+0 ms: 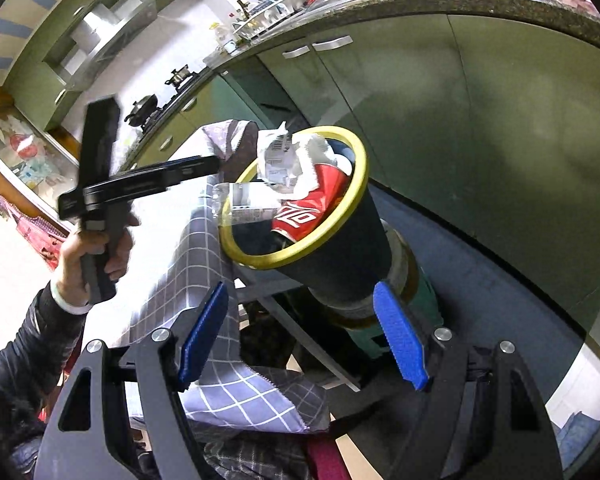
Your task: Collect trash
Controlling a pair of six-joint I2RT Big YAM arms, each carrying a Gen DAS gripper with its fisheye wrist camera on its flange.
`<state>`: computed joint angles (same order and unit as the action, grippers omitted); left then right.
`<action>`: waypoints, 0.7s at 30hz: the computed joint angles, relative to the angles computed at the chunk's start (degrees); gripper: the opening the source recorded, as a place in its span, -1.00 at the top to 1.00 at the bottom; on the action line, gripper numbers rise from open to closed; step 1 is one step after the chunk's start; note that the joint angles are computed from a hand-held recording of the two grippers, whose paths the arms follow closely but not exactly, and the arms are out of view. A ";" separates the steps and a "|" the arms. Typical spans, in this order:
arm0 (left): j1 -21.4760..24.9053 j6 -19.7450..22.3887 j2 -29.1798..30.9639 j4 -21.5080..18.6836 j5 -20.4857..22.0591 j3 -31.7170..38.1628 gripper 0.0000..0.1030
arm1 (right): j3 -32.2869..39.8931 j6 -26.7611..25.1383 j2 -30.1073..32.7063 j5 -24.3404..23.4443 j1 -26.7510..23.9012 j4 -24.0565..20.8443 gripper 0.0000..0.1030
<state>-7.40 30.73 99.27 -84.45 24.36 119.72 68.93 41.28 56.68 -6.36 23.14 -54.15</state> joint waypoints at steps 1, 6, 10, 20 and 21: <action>1.32 0.13 -1.29 -0.18 1.28 -0.75 -0.42 | 0.24 0.00 0.01 0.17 0.47 0.01 -0.45; 8.53 1.19 -10.81 2.86 6.05 -8.77 -0.77 | 1.74 -0.11 0.36 1.53 3.31 0.03 -0.45; 17.61 1.47 -19.95 7.10 10.90 -16.72 -0.87 | 3.08 -0.01 0.68 2.79 6.40 0.92 -0.45; 46.27 -0.52 -34.33 14.18 16.07 -28.91 -0.87 | 10.92 -3.41 5.29 9.27 19.90 2.47 -0.59; 48.24 -0.63 -34.82 14.13 15.23 -29.23 -0.87 | 12.42 -4.49 6.17 11.52 21.90 1.95 -0.63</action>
<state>40.85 30.11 64.44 -70.32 39.59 90.49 81.36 36.79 62.85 5.16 45.04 -52.20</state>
